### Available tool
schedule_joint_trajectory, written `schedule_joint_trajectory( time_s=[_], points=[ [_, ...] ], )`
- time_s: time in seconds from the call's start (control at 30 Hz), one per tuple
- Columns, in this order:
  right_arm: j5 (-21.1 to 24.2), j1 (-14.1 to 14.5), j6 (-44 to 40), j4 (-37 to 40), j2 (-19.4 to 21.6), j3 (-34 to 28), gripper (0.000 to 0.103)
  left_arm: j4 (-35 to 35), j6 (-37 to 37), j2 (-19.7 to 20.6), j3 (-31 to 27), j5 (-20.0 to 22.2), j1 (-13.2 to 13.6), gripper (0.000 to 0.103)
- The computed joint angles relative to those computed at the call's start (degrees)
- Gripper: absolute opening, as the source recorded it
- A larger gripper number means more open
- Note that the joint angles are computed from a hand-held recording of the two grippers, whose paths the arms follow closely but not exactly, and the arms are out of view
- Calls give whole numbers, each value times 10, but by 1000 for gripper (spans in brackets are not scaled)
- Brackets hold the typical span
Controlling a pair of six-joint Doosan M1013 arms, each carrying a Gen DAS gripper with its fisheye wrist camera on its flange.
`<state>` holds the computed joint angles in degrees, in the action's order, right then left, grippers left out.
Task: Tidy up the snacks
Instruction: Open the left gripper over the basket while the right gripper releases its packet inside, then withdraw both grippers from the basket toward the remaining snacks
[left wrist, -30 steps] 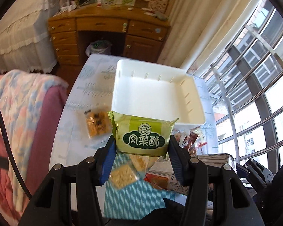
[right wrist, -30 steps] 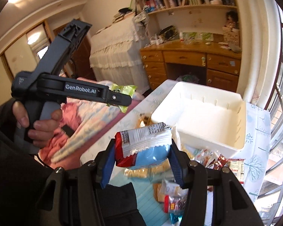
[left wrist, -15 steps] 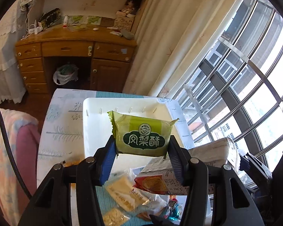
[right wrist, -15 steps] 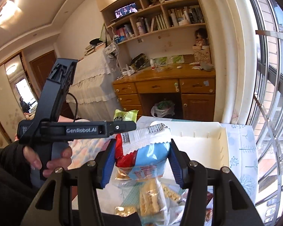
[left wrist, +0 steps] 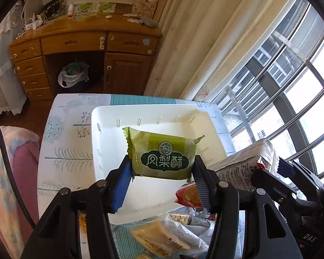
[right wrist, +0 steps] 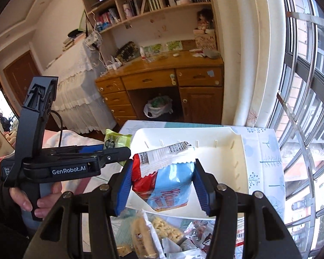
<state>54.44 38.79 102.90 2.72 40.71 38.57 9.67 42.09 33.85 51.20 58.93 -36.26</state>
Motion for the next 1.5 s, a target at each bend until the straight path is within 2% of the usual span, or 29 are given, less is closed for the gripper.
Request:
schedule_joint_trajectory(
  time_s=[0.13,0.27,0.43,0.6,0.97,1.27,1.5],
  points=[
    [29,-5,22,12,19,-29,58,3,-3,12,-15,17,2,63],
    [-1,-7,36,4,16,-17,59,16,-14,15,-21,31,0,74],
    [3,-11,42,3,17,-24,59,37,-35,15,-29,51,-5,74],
    [-10,-14,37,20,5,-4,59,68,-60,10,-31,71,-17,75],
    [-66,-19,-18,74,-60,102,59,130,-145,-17,-3,99,-65,76],
    [-82,-21,-67,114,-108,176,59,171,-240,-41,32,130,-109,76],
    [-81,-20,-88,142,-132,218,59,175,-298,-58,59,161,-134,79]
  ],
)
